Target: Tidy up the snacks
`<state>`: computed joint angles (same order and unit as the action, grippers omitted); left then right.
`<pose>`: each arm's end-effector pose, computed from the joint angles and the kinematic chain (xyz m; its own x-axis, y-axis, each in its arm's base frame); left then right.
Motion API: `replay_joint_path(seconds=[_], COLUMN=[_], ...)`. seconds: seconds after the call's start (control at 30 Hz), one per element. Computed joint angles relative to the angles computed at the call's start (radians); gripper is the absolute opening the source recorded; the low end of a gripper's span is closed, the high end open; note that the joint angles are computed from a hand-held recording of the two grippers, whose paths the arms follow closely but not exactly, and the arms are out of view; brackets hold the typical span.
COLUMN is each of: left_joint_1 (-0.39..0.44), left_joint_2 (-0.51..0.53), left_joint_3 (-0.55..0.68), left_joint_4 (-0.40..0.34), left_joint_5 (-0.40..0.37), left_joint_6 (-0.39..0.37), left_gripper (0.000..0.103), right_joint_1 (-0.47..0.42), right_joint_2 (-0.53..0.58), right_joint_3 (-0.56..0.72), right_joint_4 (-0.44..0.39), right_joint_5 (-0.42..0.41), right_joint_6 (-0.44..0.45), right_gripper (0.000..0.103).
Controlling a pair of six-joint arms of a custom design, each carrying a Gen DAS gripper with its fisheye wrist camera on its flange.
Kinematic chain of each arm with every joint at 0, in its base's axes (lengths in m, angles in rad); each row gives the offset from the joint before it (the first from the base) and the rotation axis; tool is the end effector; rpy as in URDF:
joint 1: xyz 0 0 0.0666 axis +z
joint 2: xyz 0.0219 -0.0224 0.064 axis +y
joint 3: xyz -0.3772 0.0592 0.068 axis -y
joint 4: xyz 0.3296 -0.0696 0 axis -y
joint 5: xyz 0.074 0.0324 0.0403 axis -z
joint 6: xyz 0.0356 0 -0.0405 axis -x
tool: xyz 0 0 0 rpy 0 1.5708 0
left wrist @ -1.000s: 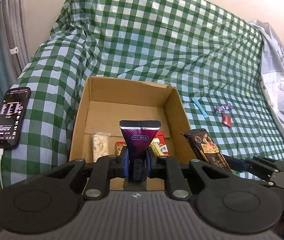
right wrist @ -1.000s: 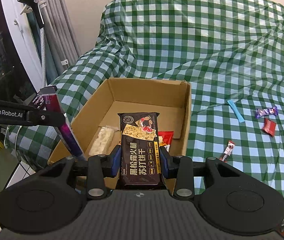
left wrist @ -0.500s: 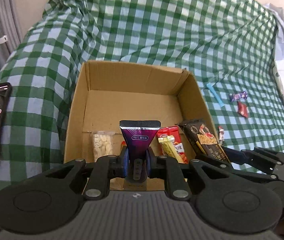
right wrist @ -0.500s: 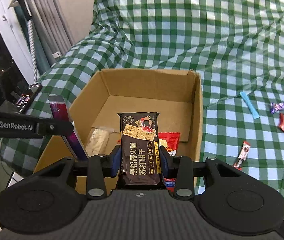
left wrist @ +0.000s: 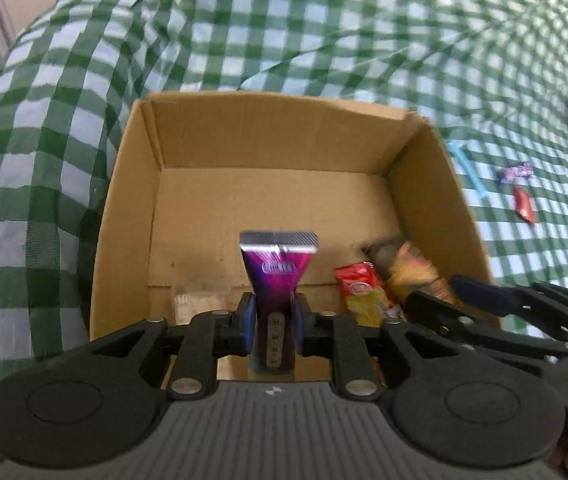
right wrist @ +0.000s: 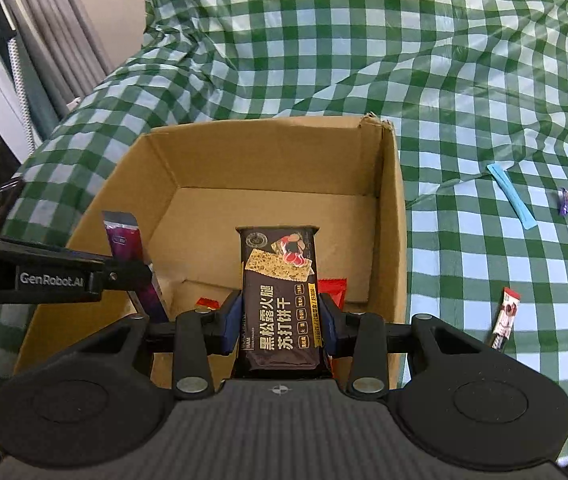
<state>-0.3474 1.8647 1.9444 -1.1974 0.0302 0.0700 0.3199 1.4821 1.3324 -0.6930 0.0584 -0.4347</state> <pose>0.5379 -0.1963 0.3996 -0.8680 0.2399 -0.4348 0.2927 0.9545 -0.0577 0.4326 0.1407 0.3813 -0.7594 0.1913 -0.6219 0.0471 0.9694 0.2407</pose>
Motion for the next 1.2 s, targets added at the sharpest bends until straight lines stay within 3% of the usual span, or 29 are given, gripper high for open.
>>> replay_joint_path(seconds=[0.03, 0.07, 0.1, 0.13, 0.17, 0.27, 0.43, 0.57, 0.93, 1.2], left_joint_1=[0.003, 0.005, 0.005, 0.008, 0.010, 0.007, -0.034, -0.063, -0.149, -0.203], left_joint_2=[0.021, 0.030, 0.023, -0.001, -0.018, -0.053, -0.150, -0.250, -0.482, -0.598], left_joint_3=[0.029, 0.045, 0.038, 0.003, -0.015, -0.043, -0.142, -0.242, -0.439, -0.525], left_joint_4=[-0.018, -0.022, -0.003, 0.038, 0.054, 0.023, -0.033, -0.048, -0.039, -0.028], left_joint_5=[-0.006, -0.021, -0.049, -0.060, -0.055, -0.066, -0.163, -0.197, -0.272, -0.314], left_joint_6=[0.017, 0.035, 0.064, 0.084, 0.090, 0.088, 0.103, 0.136, 0.200, 0.260], left_gripper=[0.078, 0.094, 0.102, 0.103, 0.103, 0.103, 0.103, 0.103, 0.103, 0.103], right_joint_1=[-0.005, -0.010, -0.009, -0.006, -0.002, 0.010, 0.043, 0.084, 0.258, 0.362], right_joint_2=[0.008, 0.015, 0.018, 0.016, 0.008, -0.023, -0.086, -0.147, -0.347, -0.424], right_joint_3=[0.004, 0.012, 0.018, 0.019, 0.013, -0.007, -0.039, -0.067, -0.165, -0.179], right_joint_4=[0.007, 0.006, 0.003, 0.006, 0.014, 0.019, -0.040, -0.082, -0.167, -0.200], right_joint_5=[-0.001, -0.002, 0.007, 0.024, 0.040, 0.054, 0.057, 0.085, 0.284, 0.391], right_joint_6=[-0.001, -0.001, -0.003, 0.001, 0.009, 0.024, -0.033, -0.098, -0.167, -0.186], right_gripper=[0.051, 0.069, 0.078, 0.088, 0.089, 0.096, 0.098, 0.100, 0.102, 0.102])
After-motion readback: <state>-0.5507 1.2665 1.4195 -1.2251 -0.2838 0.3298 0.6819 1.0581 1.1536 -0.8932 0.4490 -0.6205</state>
